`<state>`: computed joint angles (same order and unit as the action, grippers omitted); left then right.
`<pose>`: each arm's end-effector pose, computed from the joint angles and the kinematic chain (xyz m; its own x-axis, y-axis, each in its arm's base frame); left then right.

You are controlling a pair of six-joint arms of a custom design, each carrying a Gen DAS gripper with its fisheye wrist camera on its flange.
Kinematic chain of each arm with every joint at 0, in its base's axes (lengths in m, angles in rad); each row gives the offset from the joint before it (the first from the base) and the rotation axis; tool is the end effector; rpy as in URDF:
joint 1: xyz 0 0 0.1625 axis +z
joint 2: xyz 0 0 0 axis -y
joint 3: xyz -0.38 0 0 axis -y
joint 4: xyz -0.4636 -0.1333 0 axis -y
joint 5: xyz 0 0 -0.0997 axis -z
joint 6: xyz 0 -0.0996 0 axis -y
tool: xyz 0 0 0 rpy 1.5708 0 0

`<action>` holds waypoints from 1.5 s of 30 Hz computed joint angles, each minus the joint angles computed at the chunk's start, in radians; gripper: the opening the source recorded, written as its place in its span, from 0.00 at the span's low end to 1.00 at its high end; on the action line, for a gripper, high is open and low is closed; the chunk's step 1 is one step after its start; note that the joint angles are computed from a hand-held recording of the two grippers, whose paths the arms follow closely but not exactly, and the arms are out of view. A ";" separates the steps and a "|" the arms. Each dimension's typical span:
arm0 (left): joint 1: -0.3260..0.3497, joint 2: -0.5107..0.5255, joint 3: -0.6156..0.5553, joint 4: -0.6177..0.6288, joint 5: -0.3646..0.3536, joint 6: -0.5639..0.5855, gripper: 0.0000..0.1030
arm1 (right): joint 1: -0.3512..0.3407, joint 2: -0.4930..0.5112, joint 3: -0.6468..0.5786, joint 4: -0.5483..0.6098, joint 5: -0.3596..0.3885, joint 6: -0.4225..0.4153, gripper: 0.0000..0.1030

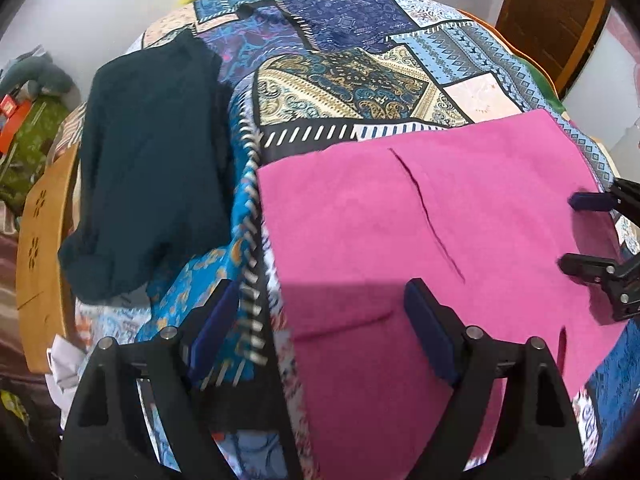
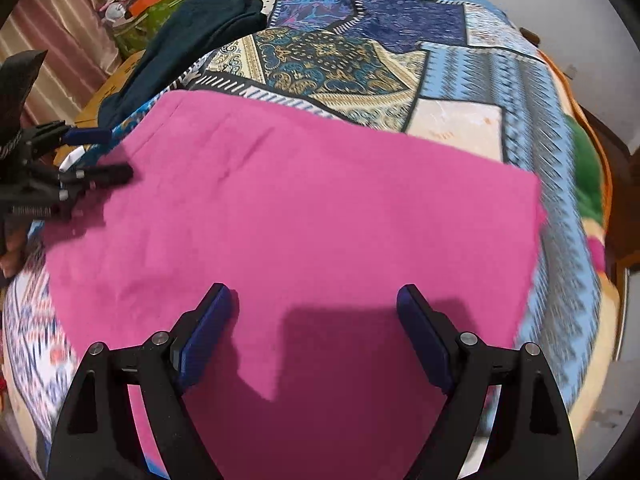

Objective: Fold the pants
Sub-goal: 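Move both open grippers to the edge of the folded pink trousers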

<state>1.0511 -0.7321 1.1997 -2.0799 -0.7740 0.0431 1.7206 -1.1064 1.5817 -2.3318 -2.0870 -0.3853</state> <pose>-0.2193 -0.7951 0.1421 -0.5995 0.3584 -0.7156 0.5225 0.8526 -0.0107 0.1880 -0.6821 0.2351 -0.7623 -0.3494 0.5448 -0.4637 0.8821 -0.0832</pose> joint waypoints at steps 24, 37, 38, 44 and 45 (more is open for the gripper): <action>-0.044 -0.289 0.327 -0.147 -0.036 -0.147 0.84 | 0.047 -0.166 0.211 -0.232 -0.025 0.005 0.80; -0.023 -0.267 0.290 -0.037 -0.285 -0.339 0.84 | 0.058 -0.055 0.157 -0.298 0.026 -0.066 0.80; -0.018 -0.264 0.284 -0.031 -0.301 -0.352 0.84 | 0.058 -0.055 0.158 -0.282 0.022 -0.063 0.80; 0.025 -0.231 0.227 -0.028 -0.434 -0.412 0.87 | 0.040 -0.061 0.154 -0.187 0.051 -0.016 0.80; 0.031 -0.226 0.220 -0.036 -0.453 -0.420 0.87 | 0.035 -0.065 0.153 -0.175 0.063 -0.007 0.80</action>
<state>1.0817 -0.9578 1.4200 -2.1163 -1.2272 -0.3767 1.7560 -1.1711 1.7344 -2.5072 -2.0240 -0.3918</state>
